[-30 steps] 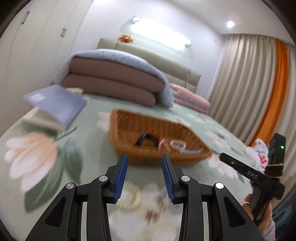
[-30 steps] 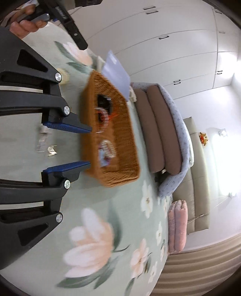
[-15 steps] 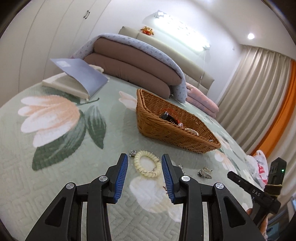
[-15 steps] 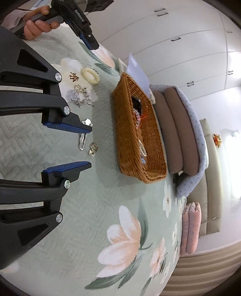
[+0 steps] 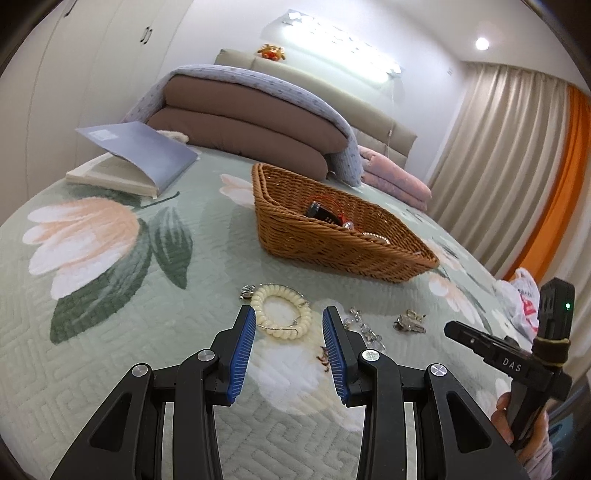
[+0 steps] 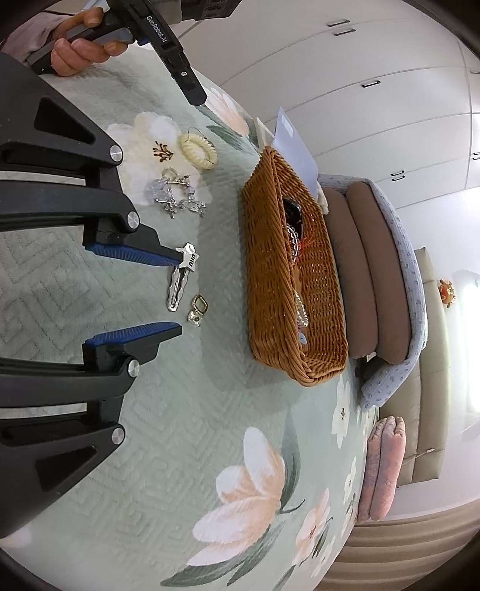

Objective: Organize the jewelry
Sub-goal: 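Move the left tool toward the cream bracelet while the right tool approaches the keys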

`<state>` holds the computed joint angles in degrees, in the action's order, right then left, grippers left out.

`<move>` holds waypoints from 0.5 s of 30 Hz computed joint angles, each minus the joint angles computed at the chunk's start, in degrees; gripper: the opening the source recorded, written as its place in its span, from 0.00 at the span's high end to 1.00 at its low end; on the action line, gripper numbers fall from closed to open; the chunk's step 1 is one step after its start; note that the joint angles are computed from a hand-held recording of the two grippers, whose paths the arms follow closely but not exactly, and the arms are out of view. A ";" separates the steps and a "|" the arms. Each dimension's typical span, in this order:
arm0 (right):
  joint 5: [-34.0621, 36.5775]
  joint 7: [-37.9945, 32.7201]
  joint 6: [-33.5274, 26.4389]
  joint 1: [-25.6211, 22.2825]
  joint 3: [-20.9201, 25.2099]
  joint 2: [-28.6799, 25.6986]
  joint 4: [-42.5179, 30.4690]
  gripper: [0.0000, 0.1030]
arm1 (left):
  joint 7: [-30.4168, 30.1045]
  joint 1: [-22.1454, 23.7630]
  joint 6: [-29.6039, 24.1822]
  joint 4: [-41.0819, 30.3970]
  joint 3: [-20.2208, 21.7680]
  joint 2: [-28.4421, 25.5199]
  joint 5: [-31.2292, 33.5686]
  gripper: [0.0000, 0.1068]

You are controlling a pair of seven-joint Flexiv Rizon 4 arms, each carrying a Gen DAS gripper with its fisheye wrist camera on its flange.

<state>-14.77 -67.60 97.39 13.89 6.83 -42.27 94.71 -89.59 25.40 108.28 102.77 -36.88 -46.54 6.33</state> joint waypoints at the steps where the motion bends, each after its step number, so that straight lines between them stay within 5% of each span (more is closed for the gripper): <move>1: -0.13 -0.12 -0.31 -0.10 0.17 -0.06 -0.12 0.67 | 0.21 0.21 -0.43 0.00 -0.33 -0.01 0.24 0.64; 5: -0.37 -0.68 -0.66 -0.30 0.58 -0.20 -0.35 0.67 | 2.32 1.90 -4.05 0.21 -2.98 -0.40 0.33 0.64; 12: -1.51 -5.03 -5.09 -4.79 7.44 -1.63 -2.80 0.67 | 7.44 -0.95 -8.65 0.17 -1.00 1.04 -5.49 0.64; 15: -0.68 -6.07 -6.04 -4.00 6.85 -1.61 -3.13 0.67 | 9.07 -1.08 -10.18 0.11 -1.30 0.99 -8.33 0.64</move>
<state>-15.45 -73.66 91.35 9.89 13.68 -43.89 91.59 -80.52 24.31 98.10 102.88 -38.18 -45.55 -2.01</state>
